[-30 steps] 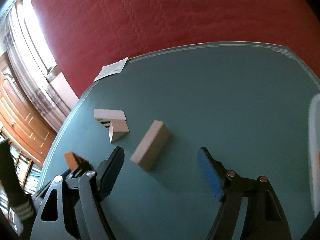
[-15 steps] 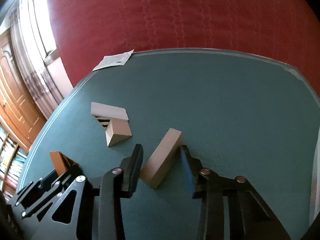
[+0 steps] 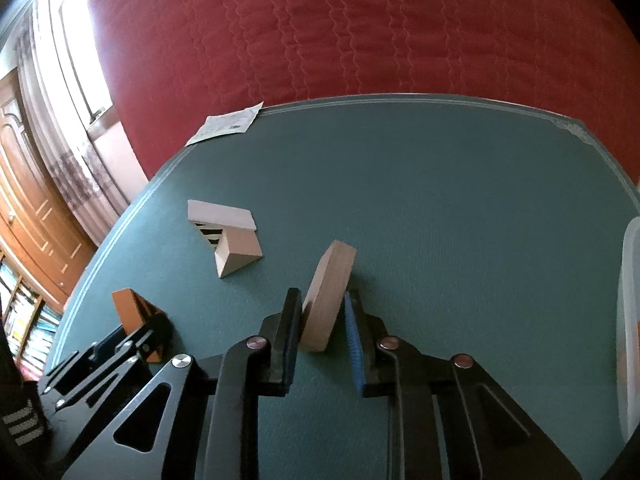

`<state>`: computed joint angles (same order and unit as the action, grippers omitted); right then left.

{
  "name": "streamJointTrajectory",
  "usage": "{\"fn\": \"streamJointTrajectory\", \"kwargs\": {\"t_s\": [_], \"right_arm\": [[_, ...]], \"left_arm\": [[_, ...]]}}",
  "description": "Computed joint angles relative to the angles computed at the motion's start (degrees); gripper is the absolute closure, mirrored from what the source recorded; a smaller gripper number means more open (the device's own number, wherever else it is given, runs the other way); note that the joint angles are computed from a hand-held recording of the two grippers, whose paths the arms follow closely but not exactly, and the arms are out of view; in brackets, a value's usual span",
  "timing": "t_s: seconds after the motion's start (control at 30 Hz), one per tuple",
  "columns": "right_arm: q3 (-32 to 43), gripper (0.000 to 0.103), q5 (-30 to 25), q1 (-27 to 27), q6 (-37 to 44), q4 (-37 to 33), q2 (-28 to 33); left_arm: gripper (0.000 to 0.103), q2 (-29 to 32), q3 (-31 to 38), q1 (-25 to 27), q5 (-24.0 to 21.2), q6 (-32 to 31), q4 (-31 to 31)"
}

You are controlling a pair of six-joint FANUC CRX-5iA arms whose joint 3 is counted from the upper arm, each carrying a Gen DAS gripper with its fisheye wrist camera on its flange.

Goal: Organize rigid objects
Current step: 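Close the right gripper on the tan bar while the left holds the orange block, then carry the tan bar to the bowl with the right gripper while the left carries the orange block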

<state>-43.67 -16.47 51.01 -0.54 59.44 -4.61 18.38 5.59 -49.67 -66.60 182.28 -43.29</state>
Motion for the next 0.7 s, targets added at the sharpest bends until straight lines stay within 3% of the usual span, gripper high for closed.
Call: {"fn": "streamJointTrajectory", "kwargs": {"t_s": [0.2, 0.43, 0.6, 0.63, 0.7], "right_arm": [[-2.7, 0.084, 1.7, -0.4, -3.1, 3.8, -3.3], [-5.8, 0.084, 1.9, 0.5, -3.9, 2.6, -7.4], [-5.2, 0.082, 1.5, 1.0, -2.1, 0.0, -7.1], [-4.5, 0.081, 1.6, 1.1, -1.4, -1.9, -6.5], [-3.2, 0.062, 2.4, 1.2, 1.7, -6.7, -5.8]], "left_arm": [[0.072, -0.1, -0.2, -0.4, 0.1, 0.6, -0.2], [0.072, -0.2, -0.3, -0.4, 0.1, 0.6, -0.2], [0.072, -0.4, -0.4, -0.4, 0.2, 0.5, -0.2], [0.072, -0.5, -0.5, -0.4, 0.3, 0.5, -0.2], [0.072, -0.6, -0.7, -0.3, 0.5, 0.6, -0.1]]}}
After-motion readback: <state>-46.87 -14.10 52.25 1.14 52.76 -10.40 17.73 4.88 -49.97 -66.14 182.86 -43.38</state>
